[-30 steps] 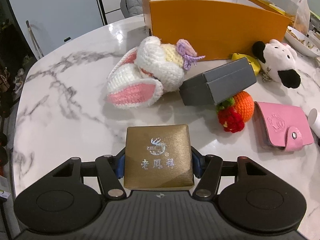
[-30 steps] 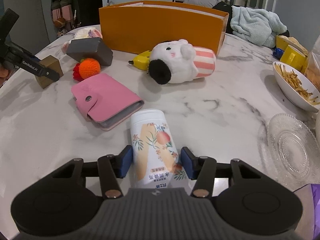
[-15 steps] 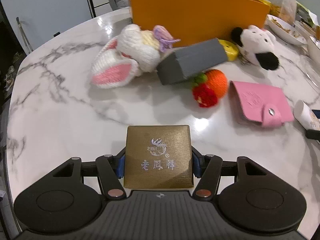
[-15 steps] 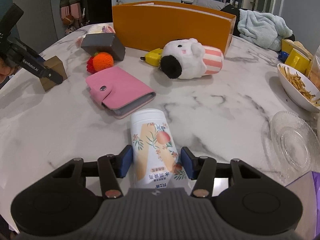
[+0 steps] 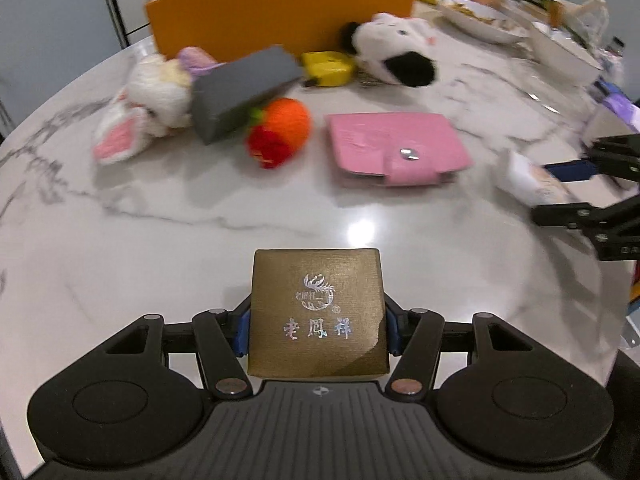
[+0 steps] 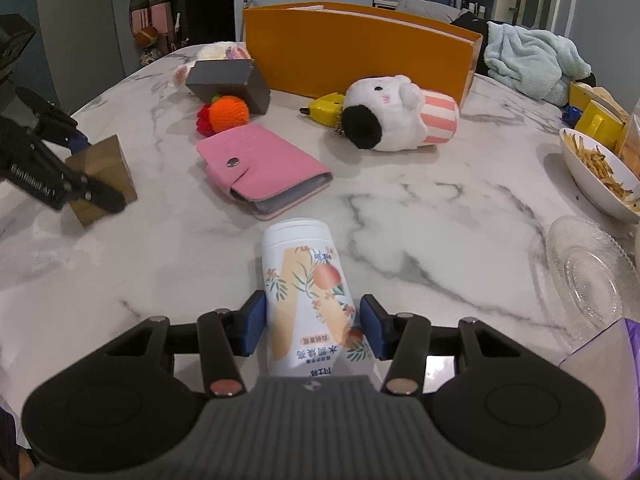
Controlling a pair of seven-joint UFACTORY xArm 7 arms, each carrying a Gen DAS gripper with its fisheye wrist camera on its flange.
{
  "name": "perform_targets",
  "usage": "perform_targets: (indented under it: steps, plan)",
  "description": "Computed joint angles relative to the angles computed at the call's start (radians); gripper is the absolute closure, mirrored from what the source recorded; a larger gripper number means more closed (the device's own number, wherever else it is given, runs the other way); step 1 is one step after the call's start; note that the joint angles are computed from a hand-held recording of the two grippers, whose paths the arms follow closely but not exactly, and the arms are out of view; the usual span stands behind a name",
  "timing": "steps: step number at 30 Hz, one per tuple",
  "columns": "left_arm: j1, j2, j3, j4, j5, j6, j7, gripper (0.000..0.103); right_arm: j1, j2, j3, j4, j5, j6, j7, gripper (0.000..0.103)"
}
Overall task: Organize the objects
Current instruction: 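Lift the gold box with the left tool while the right tool lifts the white bottle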
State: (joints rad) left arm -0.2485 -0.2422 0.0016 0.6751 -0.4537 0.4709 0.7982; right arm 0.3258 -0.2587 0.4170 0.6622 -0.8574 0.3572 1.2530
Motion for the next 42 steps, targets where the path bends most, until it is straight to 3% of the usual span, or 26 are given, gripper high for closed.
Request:
perform_targets:
  steps: [10, 16, 21, 27, 31, 33, 35, 39, 42]
  plan:
    - [-0.054, -0.054, -0.011, -0.024, -0.012, 0.053, 0.03, 0.035, 0.023, -0.005, -0.015, 0.015, 0.061, -0.019, -0.073, 0.052]
    - [-0.076, -0.054, -0.01, 0.008, -0.047, 0.092, 0.048, 0.035, 0.028, -0.026, -0.026, 0.042, 0.135, -0.014, -0.197, 0.059]
    - [-0.065, -0.026, -0.023, 0.022, -0.034, 0.095, 0.035, 0.035, 0.051, -0.007, -0.037, 0.067, 0.225, 0.033, -0.329, 0.061]
    - [-0.055, -0.013, -0.027, 0.028, -0.033, 0.103, 0.037, 0.035, 0.072, 0.024, -0.051, 0.086, 0.303, 0.105, -0.404, 0.065]
    - [-0.052, -0.011, -0.03, 0.03, -0.035, 0.105, 0.038, 0.035, 0.082, 0.046, -0.074, 0.105, 0.348, 0.116, -0.435, 0.062]
    - [-0.051, -0.011, -0.031, 0.03, -0.036, 0.106, 0.04, 0.035, 0.089, 0.062, -0.088, 0.124, 0.38, 0.125, -0.469, 0.054]
    - [-0.05, -0.012, -0.032, 0.029, -0.036, 0.106, 0.039, 0.035, 0.098, 0.08, -0.1, 0.146, 0.41, 0.138, -0.511, 0.053]
    - [-0.05, -0.014, -0.032, 0.027, -0.038, 0.106, 0.04, 0.035, 0.127, 0.119, -0.137, 0.195, 0.54, 0.176, -0.656, 0.05]
    - [-0.05, -0.014, -0.031, 0.027, -0.038, 0.109, 0.04, 0.035, 0.136, 0.142, -0.14, 0.231, 0.562, 0.232, -0.732, 0.051]
